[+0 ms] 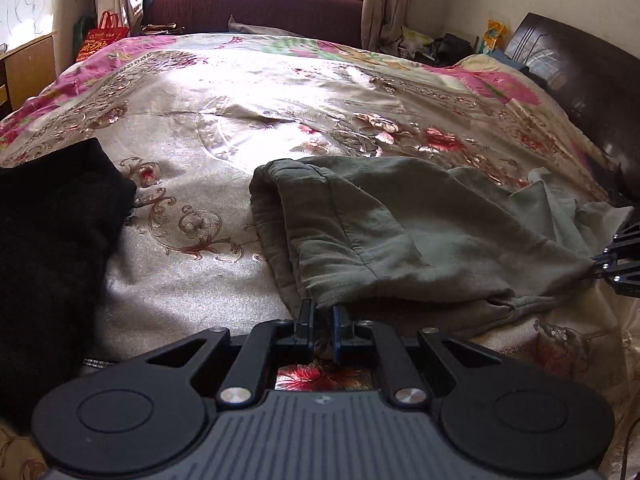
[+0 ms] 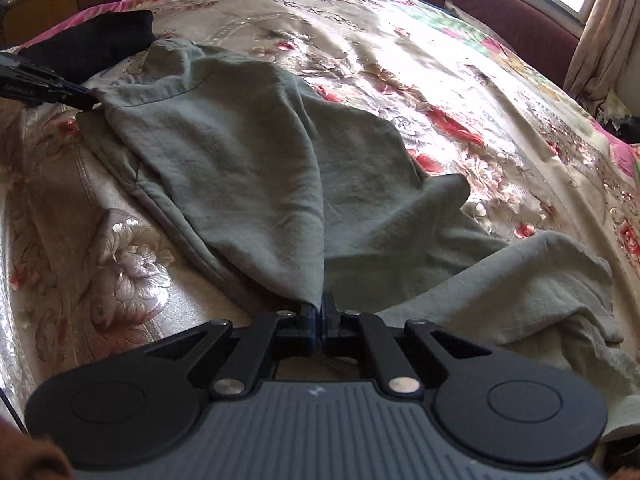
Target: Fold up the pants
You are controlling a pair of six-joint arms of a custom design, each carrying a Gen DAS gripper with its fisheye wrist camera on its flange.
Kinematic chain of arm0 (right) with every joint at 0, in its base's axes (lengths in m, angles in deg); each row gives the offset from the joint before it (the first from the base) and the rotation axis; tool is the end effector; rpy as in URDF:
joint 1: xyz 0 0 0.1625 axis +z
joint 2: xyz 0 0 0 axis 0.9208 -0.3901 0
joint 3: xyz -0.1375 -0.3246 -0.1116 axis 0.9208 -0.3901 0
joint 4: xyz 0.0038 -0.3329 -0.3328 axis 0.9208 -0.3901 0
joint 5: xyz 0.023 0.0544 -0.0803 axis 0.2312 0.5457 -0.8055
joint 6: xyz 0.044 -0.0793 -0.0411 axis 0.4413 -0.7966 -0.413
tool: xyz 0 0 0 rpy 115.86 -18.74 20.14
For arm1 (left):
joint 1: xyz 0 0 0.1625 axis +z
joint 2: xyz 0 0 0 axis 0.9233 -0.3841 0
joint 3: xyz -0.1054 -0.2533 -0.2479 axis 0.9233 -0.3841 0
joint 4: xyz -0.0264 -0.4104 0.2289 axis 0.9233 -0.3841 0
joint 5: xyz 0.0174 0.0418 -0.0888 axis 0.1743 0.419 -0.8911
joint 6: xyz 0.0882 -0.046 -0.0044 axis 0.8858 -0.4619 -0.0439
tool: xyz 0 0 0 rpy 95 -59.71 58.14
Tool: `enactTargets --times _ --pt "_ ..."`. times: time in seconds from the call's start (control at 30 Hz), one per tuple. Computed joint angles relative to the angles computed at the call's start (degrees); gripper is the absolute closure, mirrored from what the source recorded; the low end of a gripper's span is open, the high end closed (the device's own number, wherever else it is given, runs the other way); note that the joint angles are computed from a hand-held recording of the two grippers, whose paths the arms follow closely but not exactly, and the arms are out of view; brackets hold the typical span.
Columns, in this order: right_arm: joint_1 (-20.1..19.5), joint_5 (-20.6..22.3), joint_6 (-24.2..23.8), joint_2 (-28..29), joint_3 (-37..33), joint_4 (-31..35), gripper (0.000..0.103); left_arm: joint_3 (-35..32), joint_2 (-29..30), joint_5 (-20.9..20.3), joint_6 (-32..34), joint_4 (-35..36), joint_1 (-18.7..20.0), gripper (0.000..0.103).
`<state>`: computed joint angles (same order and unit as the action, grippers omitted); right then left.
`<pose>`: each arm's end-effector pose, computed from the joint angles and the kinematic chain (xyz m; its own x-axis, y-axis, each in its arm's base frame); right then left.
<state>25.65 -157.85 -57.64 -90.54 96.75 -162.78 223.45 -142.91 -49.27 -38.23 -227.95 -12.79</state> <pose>0.1170 -0.5026 0.1236 -0.3568 -0.7133 0.6032 -0.8537 0.5112 0.0995 -0.0302 -0.3970 0.1707 -0.8182 0.0362 -0.5738 0.4254 0.7095 -0.5618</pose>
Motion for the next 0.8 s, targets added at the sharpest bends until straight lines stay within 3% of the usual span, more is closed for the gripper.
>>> enactTargets --times 0.17,0.2,0.3,0.4,0.5,0.57,0.67,0.8 --pt "0.7 -1.6 -1.6 -1.3 0.7 1.4 0.1 1.6 -2.2 0.8 0.4 1.2 -1.0 0.078" --pt "1.2 -3.6 -2.0 -1.0 0.3 3.5 0.098 2.0 -2.4 1.8 0.9 1.6 -1.5 0.078" --pt "2.4 -7.3 -5.9 1.2 1.2 -2.1 0.094 2.9 -2.0 4.6 3.2 1.6 -3.1 0.078" --pt "4.2 -2.6 -7.9 0.5 3.1 -5.1 0.09 2.9 -0.5 4.7 7.7 -1.2 -3.6 0.078" --pt "6.4 3.9 -10.3 0.9 3.5 -3.9 0.07 1.8 2.3 4.1 13.5 -4.4 -3.3 0.073" --pt "7.3 7.2 -11.4 3.9 2.6 -4.5 0.068 0.6 4.6 3.1 16.7 -6.1 -2.3 0.06" --pt "8.4 9.7 -14.3 9.5 0.6 -7.1 0.068 -0.5 7.1 3.4 19.5 -7.6 -1.4 0.051" --pt "9.0 10.0 -14.0 17.8 -4.1 -8.1 0.068 -1.1 11.0 5.0 22.0 -11.6 -1.0 0.052"
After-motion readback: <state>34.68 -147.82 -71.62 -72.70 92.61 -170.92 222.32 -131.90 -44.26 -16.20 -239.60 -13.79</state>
